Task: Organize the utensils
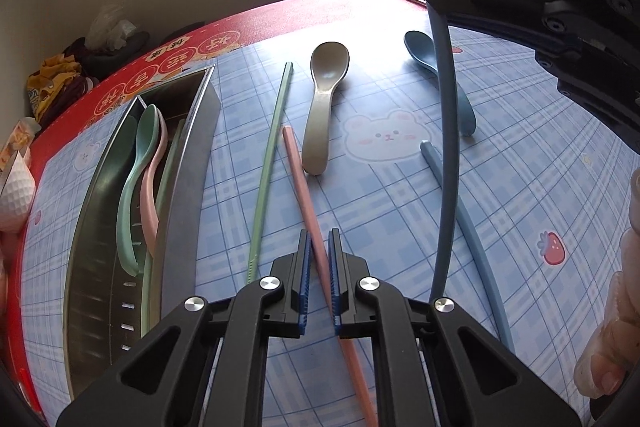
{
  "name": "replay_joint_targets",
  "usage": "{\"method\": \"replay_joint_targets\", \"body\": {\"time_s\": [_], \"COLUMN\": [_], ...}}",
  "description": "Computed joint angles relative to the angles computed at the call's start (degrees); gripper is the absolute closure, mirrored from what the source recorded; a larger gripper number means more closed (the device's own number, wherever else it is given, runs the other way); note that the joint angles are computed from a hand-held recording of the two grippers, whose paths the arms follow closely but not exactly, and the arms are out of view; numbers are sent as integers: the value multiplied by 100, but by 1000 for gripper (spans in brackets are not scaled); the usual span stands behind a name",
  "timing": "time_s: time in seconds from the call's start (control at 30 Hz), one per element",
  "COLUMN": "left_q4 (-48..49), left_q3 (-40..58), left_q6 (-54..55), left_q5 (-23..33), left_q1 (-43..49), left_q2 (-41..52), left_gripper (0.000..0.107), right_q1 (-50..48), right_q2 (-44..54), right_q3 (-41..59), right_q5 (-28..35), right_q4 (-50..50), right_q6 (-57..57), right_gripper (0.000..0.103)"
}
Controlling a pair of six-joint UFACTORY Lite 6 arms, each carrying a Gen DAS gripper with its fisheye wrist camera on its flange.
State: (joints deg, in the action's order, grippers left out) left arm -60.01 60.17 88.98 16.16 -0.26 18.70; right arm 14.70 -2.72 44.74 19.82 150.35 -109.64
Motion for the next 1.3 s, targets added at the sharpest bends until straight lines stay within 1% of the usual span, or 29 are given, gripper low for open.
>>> {"method": "replay_joint_targets", "body": {"time_s": [0.07,0.17,0.33,0.43,0.5,0.57,0.63,0.83,0.9,1.0,1.3], "left_q4": [138,223,564,667,726,738,881,1508,1691,1851,2142], "left_q3": [58,45,187,479,830,1184,1702,2858,3097,3442,3865], "left_q6": [-194,-305,-564,-648,-752,-833,-1091,-1821,-2032,-2303,-2683], "left_q5": [315,743,1712,2285,2536,2542,2581,2349,2269,2367,2453], "left_q1": [149,377,886,1262,1469,1604,1694,1584,1513,1454,1291], "left_q2": [7,-115,-487,-644,-602,-475,-124,930,1218,1595,2090], "left_gripper": [101,101,101,101,101,101,101,101,101,101,101], "right_q1": [0,6,2,-6,9,41,59,82,69,69,101], "right_q2": [17,17,39,60,80,112,133,250,270,332,459], "right_q3": [20,35,54,72,90,115,129,215,229,273,364], "right_q5": [-8,-23,-10,0,-14,-26,-39,-59,-60,-42,-26], "right_q4": [-33,-76,-149,-174,-160,-127,-105,-113,-189,-291,-382], "right_q6": [41,88,154,169,149,127,106,124,188,281,339], "right_gripper": [97,97,97,97,97,97,97,97,97,97,96]}}
